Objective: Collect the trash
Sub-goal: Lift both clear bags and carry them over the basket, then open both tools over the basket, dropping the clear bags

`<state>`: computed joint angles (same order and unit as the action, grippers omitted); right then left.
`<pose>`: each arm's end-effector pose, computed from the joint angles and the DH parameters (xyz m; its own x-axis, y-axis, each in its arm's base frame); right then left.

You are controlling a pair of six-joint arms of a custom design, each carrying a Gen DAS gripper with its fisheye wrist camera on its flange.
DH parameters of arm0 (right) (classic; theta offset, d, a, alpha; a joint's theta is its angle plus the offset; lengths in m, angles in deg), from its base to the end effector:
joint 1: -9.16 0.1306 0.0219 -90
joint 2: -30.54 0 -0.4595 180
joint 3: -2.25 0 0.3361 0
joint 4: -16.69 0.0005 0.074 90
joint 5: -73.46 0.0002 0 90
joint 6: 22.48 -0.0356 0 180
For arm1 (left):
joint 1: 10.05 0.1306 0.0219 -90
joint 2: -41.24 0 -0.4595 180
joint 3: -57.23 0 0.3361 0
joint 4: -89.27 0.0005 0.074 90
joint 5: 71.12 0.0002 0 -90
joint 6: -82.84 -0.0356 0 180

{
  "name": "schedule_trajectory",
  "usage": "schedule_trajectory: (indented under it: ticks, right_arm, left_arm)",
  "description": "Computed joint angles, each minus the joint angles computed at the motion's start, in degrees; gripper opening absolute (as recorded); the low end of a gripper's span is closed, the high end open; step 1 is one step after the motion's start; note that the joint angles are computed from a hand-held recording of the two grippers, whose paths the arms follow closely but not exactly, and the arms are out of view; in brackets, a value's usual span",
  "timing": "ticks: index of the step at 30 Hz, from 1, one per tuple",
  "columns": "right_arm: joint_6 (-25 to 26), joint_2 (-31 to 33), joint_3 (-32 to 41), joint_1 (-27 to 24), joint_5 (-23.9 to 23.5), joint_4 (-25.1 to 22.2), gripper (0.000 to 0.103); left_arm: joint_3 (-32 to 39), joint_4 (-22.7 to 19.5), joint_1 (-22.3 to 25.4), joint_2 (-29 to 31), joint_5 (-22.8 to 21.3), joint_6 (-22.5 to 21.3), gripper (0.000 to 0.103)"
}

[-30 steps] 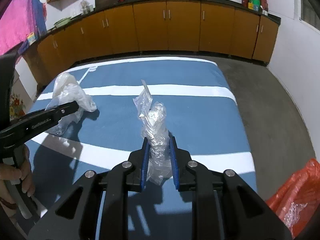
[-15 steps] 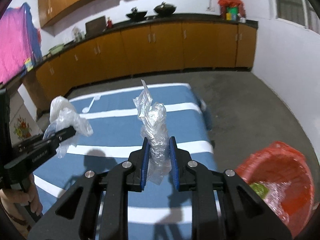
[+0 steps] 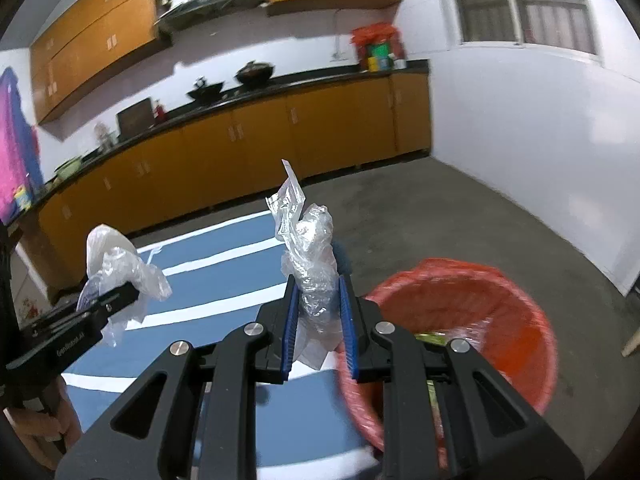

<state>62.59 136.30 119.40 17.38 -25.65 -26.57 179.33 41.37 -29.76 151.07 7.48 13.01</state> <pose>0.5622 0.0864 0.5814 -0.5442 0.0071 -0.8389 -0.2283 0.9610 0.1563 0.5620 -0.1944 0.5707 -0.5766 -0.1525 -0.8027 -0.0207 0.9848 -0.1722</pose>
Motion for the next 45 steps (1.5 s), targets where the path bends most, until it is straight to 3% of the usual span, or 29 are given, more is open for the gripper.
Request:
schedule_trajectory:
  ticks: [12, 23, 45]
  right_arm:
    - [-4.5, -3.3, -6.2, -5.7, 1.0, 3.3, 0.021]
    - [-6.1, -4.1, -9.6, -8.0, 2.5, 4.2, 0.021]
    - [-10.1, -0.6, -5.7, -11.0, -0.7, 0.8, 0.024]
  left_arm:
    - [6.5, -1.4, -5.3, 5.0, 2.8, -2.2, 0.020]
    - [16.2, -6.3, -7.9, 11.8, 4.7, -3.4, 0.020]
    - [33.7, -16.7, -8.0, 23.5, 12.3, -3.9, 0.025]
